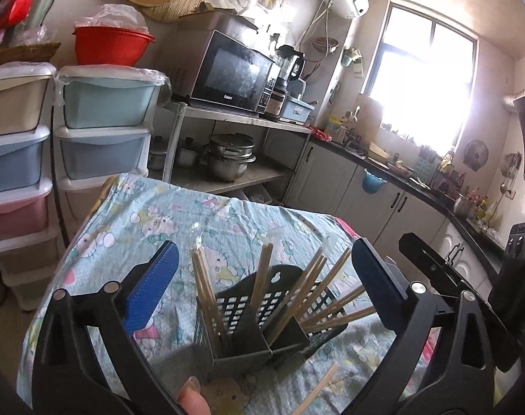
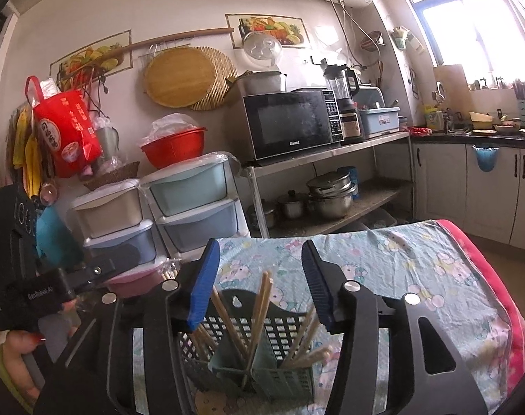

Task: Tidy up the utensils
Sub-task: 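Withdraw both open tools up and back from the caddy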

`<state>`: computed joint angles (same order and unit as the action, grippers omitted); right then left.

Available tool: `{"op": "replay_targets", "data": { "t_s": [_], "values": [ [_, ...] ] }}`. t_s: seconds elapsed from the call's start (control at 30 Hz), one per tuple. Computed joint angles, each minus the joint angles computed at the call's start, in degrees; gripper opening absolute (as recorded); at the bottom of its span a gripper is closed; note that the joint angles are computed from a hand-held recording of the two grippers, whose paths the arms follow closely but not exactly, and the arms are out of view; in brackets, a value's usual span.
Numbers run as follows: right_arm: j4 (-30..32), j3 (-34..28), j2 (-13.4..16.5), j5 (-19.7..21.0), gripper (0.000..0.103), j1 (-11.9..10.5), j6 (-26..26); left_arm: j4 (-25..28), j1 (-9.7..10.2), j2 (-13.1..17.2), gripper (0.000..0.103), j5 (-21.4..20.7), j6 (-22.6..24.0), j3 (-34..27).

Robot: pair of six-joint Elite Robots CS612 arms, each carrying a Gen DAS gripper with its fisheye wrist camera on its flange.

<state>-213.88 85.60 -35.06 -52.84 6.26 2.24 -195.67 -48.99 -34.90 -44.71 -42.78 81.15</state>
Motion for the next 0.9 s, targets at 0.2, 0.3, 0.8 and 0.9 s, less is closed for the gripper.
{"op": "replay_targets", "data": {
  "t_s": [0.2, 0.3, 0.8, 0.9],
  "values": [
    [0.2, 1.8, -0.7, 0.4, 0.053, -0.5, -0.8, -0.3, -0.48, -0.2, 0.092, 0.0, -0.9, 0.9],
    [0.2, 2.6, -1.0, 0.9, 0.056, -0.7, -1.0, 0.1, -0.76, -0.4, 0.092, 0.2, -1.1, 1.3],
    [-0.3, 6.9, -2.4, 2.3, 0.060, -1.7, -3.7, -0.6, -1.73, -0.5, 0.092, 0.4, -3.0, 3.1],
    [0.2, 7.7, -2.6, 2.3, 0.060, -1.9, -4.5, -0.6, -1.80, -0.5, 0.092, 0.1, -3.7, 3.5]
  ]
}}
